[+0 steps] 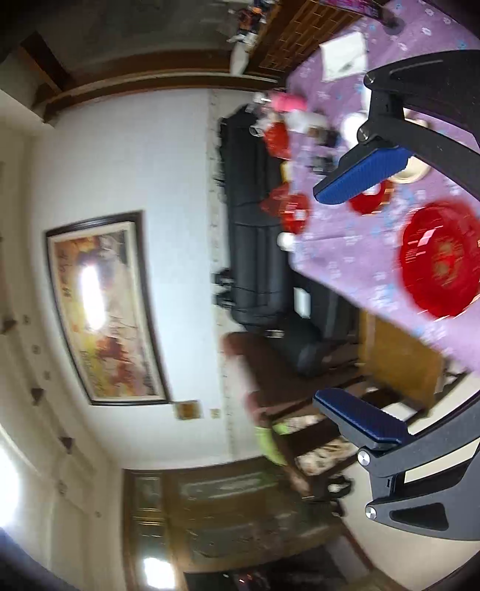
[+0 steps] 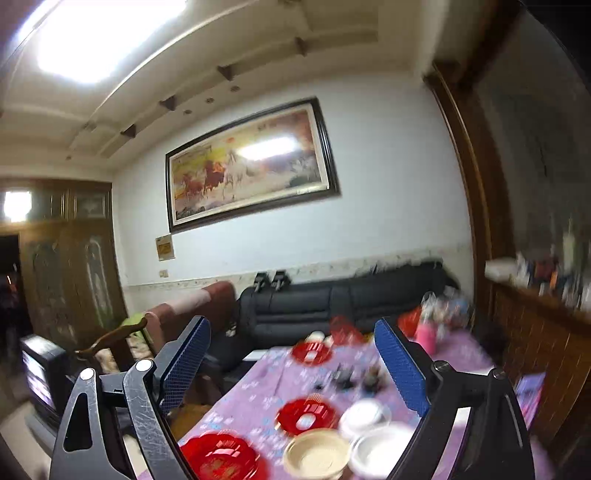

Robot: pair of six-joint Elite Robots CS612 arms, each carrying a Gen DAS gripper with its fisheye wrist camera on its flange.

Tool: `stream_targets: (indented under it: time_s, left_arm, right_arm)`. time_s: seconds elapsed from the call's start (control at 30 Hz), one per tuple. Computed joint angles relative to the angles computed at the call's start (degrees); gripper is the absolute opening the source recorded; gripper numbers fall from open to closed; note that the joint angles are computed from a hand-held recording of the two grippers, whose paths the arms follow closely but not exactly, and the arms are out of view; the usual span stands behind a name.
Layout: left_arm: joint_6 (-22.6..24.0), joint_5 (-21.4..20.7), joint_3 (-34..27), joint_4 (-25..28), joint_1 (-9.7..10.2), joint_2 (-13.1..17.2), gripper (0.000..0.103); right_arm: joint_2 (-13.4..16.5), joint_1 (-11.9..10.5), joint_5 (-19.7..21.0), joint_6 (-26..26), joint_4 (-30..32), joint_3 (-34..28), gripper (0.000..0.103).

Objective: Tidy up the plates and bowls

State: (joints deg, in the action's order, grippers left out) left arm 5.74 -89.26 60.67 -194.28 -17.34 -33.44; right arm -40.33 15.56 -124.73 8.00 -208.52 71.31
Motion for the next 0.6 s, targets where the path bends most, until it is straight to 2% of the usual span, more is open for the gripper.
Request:
stream_targets:
  time_s: [0.03, 0.1, 0.2, 0.3, 0.37, 0.5, 0.6]
  left_arm:
    - [0.68, -1.46, -1.40, -0.27, 0.48, -0.50, 0.101]
    - [2.10, -3.14, -3.87, 0.54, 0.89, -0.97, 0.103]
    - [1.74, -5.91, -6.54, 4.73, 1.20, -1.13, 0.103]
    - [-1.70, -11.69, -6.86, 8.73, 1.85, -0.47, 0.103]
    - [-3.26, -14.78, -7.08, 12.49, 1.77, 0.92, 0.103]
    - [-6.46, -14.95, -9.03, 19.58, 0.66, 4.33, 0.103]
    - [-9.49, -15.89, -13.93, 28.44, -0.13, 8.26, 0.103]
  right_arm:
    - [-0.30, 0.00, -0.45, -0.10, 0.31, -0.32, 0.095]
    - [-1.72, -0.68, 1.46, 3.11, 2.24, 0.54, 0.097]
    - [-2.76, -2.53, 8.63, 11.03, 4.10, 3.50, 0.099]
    - [-1.34, -4.69, 15.35, 18.16, 9.29, 5.08, 0.099]
    - [0.05, -6.11, 19.62, 21.76, 14.09, 5.14, 0.099]
    - [2.84, -9.03, 27.01, 25.66, 20.03, 5.16, 0.098]
    - [4.82, -10.52, 30.33, 27.08, 22.53, 5.54, 0.095]
